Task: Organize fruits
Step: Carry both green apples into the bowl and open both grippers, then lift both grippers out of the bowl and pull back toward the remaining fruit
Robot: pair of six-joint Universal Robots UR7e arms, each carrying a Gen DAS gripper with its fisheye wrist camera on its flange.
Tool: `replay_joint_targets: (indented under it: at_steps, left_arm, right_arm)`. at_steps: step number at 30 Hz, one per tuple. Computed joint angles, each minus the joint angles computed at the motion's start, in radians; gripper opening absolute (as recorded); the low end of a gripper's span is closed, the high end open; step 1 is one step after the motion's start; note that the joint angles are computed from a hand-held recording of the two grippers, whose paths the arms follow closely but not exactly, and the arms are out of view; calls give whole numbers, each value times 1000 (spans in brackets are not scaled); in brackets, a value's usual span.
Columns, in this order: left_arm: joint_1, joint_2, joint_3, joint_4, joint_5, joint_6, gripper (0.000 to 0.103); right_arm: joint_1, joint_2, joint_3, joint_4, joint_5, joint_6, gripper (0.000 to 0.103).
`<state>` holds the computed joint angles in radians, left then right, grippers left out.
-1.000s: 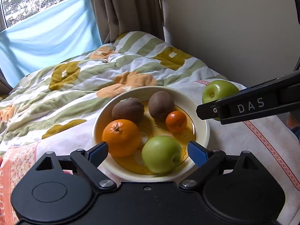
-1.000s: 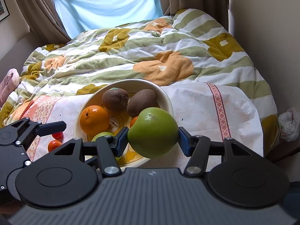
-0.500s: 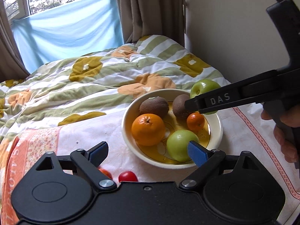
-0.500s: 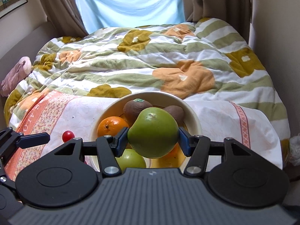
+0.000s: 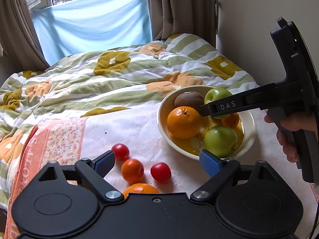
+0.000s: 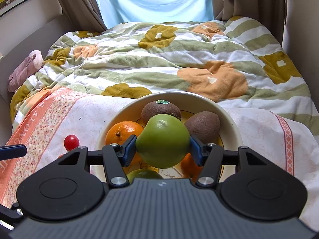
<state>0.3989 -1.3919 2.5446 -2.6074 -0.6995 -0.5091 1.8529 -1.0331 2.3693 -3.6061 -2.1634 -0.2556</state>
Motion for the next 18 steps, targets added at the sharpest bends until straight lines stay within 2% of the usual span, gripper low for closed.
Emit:
replay_joint_targets:
  at_steps: [3,4,5,7,10,18]
  left_arm:
    - [-10,-6,10,4,17,-9,94]
    - [-13,-9,12,14,21,-18,94]
    - [-14,-14,14,22,23,-26,94]
    - [-15,-25,15,43,22,-43,94]
    - [-20,-43,17,71,24,-69,94]
    - [-58,-95,18,143,34,-146,94]
  right_arm:
    - [-9,6,18,-49,26,-30,76]
    - [-14,-1,25,-48,42,-39,83]
    - [-14,-4,27,-46,46,-43,94]
    - [-5,5,33,-77,31,-63,103]
    - [2,-6,46,-89,35,-71,103]
    - [58,-60,64,-56,-30,-51,103]
